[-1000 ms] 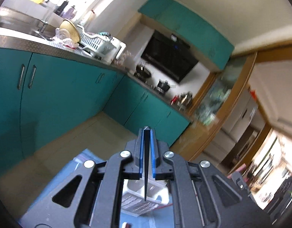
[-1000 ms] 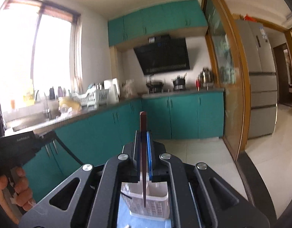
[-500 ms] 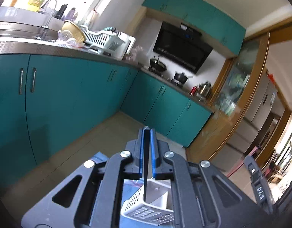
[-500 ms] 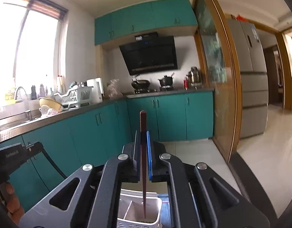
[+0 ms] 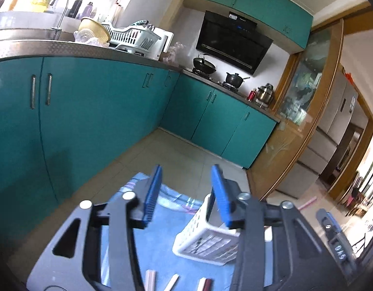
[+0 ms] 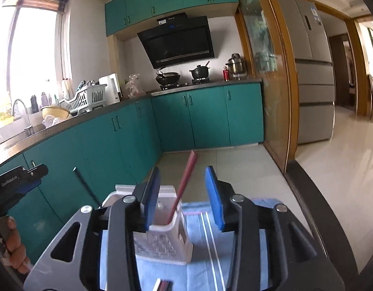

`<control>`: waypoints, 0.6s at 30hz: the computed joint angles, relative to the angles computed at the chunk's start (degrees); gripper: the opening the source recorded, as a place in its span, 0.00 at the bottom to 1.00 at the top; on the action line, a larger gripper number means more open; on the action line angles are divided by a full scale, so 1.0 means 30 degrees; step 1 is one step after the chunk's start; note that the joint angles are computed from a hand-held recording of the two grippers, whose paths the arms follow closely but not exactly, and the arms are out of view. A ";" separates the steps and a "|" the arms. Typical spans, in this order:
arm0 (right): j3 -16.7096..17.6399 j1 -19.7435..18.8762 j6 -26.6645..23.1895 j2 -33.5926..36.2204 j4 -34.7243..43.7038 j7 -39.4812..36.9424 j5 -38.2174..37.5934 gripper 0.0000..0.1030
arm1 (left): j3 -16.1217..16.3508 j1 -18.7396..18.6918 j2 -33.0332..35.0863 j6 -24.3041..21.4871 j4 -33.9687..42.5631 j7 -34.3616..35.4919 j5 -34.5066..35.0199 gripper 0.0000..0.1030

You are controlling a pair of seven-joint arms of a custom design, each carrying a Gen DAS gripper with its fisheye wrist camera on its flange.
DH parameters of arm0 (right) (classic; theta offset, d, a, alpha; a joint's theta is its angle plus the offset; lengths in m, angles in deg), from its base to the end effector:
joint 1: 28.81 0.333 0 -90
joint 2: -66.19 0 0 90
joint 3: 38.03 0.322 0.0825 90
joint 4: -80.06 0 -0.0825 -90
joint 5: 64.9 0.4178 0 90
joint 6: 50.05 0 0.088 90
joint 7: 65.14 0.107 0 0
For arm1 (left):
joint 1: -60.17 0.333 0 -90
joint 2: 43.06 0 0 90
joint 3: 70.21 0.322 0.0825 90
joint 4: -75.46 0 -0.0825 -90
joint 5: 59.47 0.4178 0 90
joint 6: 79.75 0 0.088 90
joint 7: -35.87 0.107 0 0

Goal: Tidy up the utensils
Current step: 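Open both tools to drop the chopsticks into the basket, then grasp a white chopstick with the left tool while the right tool grasps a black chopstick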

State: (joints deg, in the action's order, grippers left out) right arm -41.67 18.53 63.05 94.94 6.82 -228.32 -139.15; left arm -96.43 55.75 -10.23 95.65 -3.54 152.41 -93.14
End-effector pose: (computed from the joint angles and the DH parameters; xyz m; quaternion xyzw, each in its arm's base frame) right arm 0.5908 0.4961 0.5295 -0.3630 0.7193 -0.4685 0.3625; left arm 0.7401 -0.2730 0.5205 -0.5185 0.6438 -0.5414 0.1535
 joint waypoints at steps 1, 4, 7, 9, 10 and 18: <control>0.0128 0.0146 -0.0028 -0.0465 -0.0759 0.0456 0.0127 0.39 | 0.0114 0.0093 -0.0313 -0.0083 -0.0539 0.0112 0.0094 0.50; 0.0839 0.0002 0.0243 -0.1415 -0.2597 0.1652 0.0872 0.41 | 0.2423 -0.0967 -0.1280 -0.1458 -0.2160 -0.0871 0.1680 0.60; 0.2022 -0.1321 0.2265 -0.1321 -0.3478 0.0763 0.4317 0.41 | 0.4398 -0.2081 -0.1486 -0.3571 -0.3136 -0.1735 0.4188 0.58; 0.2401 -0.2055 0.3888 -0.0672 -0.3420 -0.0441 0.6395 0.41 | 0.5171 -0.2611 -0.1359 -0.4672 -0.3687 -0.1999 0.5852 0.49; 0.2622 -0.2459 0.4663 0.0001 -0.3063 -0.1370 0.7742 0.41 | 0.5109 -0.2548 -0.1195 -0.5189 -0.3825 -0.1783 0.6250 0.46; 0.2683 -0.2959 0.5976 0.4146 0.1460 -0.6342 1.2648 0.41 | 0.4640 -0.2535 -0.0759 -0.7642 -0.4329 -0.0592 0.7574 0.45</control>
State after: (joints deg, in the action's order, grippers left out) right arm -33.62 9.66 80.97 107.38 11.20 -247.34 -101.21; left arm -82.51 48.15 -12.51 72.73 -16.52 150.63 -70.42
